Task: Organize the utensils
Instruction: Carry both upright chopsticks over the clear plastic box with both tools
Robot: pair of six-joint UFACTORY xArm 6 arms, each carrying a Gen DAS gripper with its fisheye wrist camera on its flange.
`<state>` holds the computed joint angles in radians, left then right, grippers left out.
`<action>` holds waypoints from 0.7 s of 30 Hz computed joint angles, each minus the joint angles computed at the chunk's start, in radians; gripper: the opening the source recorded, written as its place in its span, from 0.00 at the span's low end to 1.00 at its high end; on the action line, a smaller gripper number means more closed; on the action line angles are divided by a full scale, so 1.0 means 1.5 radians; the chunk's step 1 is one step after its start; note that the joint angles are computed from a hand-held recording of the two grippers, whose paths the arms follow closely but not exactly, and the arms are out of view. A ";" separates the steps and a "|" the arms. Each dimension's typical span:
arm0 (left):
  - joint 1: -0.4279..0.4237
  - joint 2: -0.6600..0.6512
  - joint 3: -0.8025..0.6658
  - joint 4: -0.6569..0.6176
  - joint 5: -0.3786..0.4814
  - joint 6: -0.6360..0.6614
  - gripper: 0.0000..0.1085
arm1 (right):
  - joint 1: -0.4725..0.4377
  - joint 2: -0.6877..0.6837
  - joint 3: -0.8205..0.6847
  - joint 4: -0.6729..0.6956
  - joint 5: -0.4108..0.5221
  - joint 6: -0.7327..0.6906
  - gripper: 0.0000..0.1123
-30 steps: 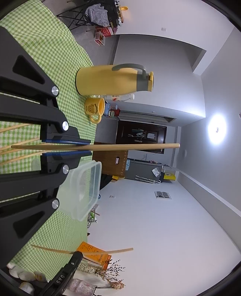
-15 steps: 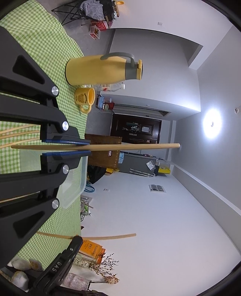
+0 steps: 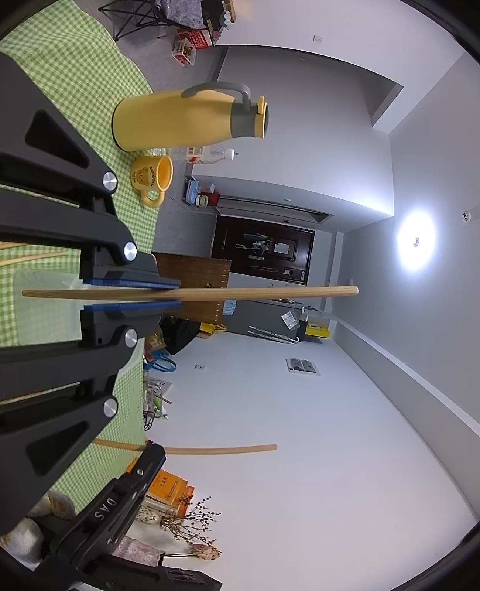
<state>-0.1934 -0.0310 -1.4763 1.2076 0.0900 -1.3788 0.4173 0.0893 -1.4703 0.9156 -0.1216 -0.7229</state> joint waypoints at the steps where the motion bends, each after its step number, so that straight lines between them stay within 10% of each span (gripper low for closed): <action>1: -0.001 0.005 -0.007 -0.003 0.001 0.003 0.04 | -0.003 0.005 -0.006 -0.019 0.003 0.017 0.06; 21: -0.023 0.174 -0.215 -0.185 0.033 0.173 0.04 | -0.048 0.171 -0.222 -0.306 0.068 0.283 0.06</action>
